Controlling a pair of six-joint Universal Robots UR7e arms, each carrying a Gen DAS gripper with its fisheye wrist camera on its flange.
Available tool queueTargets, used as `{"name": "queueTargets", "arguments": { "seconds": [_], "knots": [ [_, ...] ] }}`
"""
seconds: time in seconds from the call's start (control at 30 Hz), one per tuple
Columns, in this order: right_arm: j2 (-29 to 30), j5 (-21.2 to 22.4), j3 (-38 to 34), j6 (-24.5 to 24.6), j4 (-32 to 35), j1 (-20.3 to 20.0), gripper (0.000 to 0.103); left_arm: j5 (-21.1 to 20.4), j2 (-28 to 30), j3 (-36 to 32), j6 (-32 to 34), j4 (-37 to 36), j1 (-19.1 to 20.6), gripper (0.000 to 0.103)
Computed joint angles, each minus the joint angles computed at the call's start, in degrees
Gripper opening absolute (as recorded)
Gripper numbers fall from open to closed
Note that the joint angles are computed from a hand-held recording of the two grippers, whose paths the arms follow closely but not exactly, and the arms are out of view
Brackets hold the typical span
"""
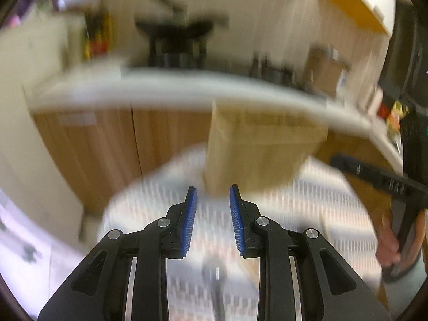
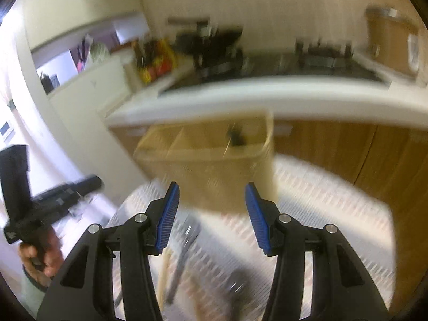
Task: Organize utensils
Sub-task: 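Grasp a clear spoon with the left tool while the right tool grasps another clear spoon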
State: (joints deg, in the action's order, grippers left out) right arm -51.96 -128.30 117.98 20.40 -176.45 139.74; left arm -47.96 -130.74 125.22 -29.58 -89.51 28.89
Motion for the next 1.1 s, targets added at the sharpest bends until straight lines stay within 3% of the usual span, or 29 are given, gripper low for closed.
{"name": "queueTargets", "arguments": {
  "seconds": [0.1, 0.23, 0.3, 0.53, 0.63, 0.7, 0.77, 0.83, 0.9, 1.1],
  "knots": [
    [2.0, 3.8, -2.1, 5.1, 7.8, -1.4, 0.048, -4.4, 0.0, -0.1, 1.0, 4.7, 3.8, 0.024],
    [5.5, 7.9, -3.5, 7.2, 9.3, -3.3, 0.048, -11.5, 0.8, -0.3, 4.5, 8.2, 9.8, 0.024],
    [6.9, 8.6, -4.3, 7.9, 9.7, -3.9, 0.048, -12.5, 0.8, 0.1, 5.1, 10.0, 10.1, 0.024],
    [10.9, 5.3, -8.9, 10.9, 15.9, -4.4, 0.048, -11.7, 2.6, 2.0, 5.3, 12.1, 9.4, 0.024],
    [12.3, 4.5, -10.6, 12.0, 17.9, -4.1, 0.048, -9.6, 2.5, 3.1, 4.2, 13.6, 7.1, 0.023],
    [13.4, 3.7, -11.8, 12.6, 19.4, -3.8, 0.048, -7.6, 2.4, 3.6, 3.2, 14.9, 5.6, 0.014],
    [15.0, 2.1, -13.4, 12.8, 21.0, -3.3, 0.048, -6.9, 2.3, 3.8, 3.5, 14.3, 5.6, 0.011],
    [16.4, -0.4, -15.3, 12.8, 23.4, -2.6, 0.044, -6.1, 2.1, 4.2, 4.3, 12.5, 6.2, 0.010],
    [18.2, -3.4, -17.5, 12.6, 26.6, -1.5, 0.029, -3.7, 1.6, 5.0, 4.3, 10.5, 6.5, 0.010],
    [17.9, -3.9, -16.5, 12.3, 26.2, -1.4, 0.029, -3.2, 2.2, 5.7, 7.4, -0.7, 10.9, 0.010]
  ]
}}
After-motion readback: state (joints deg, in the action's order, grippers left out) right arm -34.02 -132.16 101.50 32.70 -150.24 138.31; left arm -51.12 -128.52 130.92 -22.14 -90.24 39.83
